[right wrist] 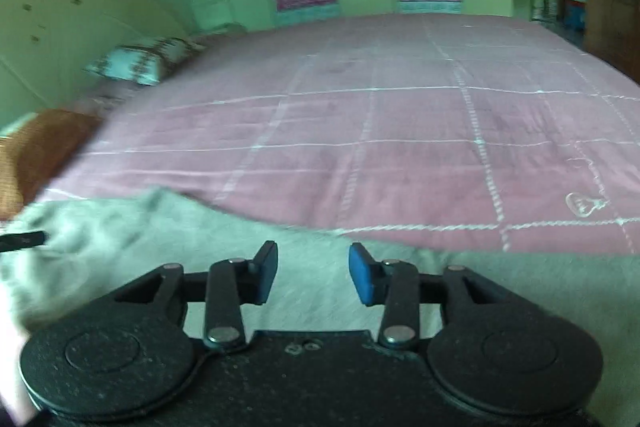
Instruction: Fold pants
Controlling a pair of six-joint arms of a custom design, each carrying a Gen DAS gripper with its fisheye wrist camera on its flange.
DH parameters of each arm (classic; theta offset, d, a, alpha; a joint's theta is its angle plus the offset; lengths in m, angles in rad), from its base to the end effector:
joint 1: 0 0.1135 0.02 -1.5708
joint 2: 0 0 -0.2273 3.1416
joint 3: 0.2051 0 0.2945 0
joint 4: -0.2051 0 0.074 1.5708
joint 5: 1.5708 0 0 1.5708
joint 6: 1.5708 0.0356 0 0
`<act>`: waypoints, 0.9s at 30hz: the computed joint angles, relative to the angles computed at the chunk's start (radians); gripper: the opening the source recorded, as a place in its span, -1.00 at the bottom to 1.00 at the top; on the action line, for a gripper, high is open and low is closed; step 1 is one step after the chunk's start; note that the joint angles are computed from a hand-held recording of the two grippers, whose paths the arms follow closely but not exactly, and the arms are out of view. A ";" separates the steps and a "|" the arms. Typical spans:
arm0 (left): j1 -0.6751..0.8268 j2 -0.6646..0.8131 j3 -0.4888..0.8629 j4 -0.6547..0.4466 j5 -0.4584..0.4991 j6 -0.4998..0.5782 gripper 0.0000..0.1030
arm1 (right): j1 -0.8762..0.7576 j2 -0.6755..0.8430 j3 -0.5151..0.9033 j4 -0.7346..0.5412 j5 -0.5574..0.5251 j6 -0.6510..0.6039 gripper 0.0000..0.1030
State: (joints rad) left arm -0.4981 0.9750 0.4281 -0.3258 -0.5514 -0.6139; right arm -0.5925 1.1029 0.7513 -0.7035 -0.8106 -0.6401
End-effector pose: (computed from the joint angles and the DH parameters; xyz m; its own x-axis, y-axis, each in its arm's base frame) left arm 0.2171 -0.0968 0.1230 -0.6141 -0.2246 -0.7566 -0.2968 0.9540 -0.0422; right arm 0.2279 -0.1224 0.1877 -0.6316 -0.0710 -0.7721 -0.3602 0.9087 0.2111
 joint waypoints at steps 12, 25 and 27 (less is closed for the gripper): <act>-0.076 -0.279 -0.130 -0.363 -0.084 -0.156 0.35 | 0.078 -0.455 -0.296 -0.222 0.034 -0.072 -0.34; -0.255 0.033 -0.013 -0.008 -0.084 -0.179 0.39 | -0.408 0.164 0.108 0.016 -0.110 0.034 -0.25; -0.261 0.179 0.079 0.032 -0.075 -0.163 0.41 | -0.448 0.284 0.201 0.108 -0.092 0.102 -0.25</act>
State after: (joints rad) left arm -0.7587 1.1540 0.5074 -0.2941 -0.6262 -0.7765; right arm -1.0400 1.3872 0.9520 -0.5958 -0.9027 -0.5379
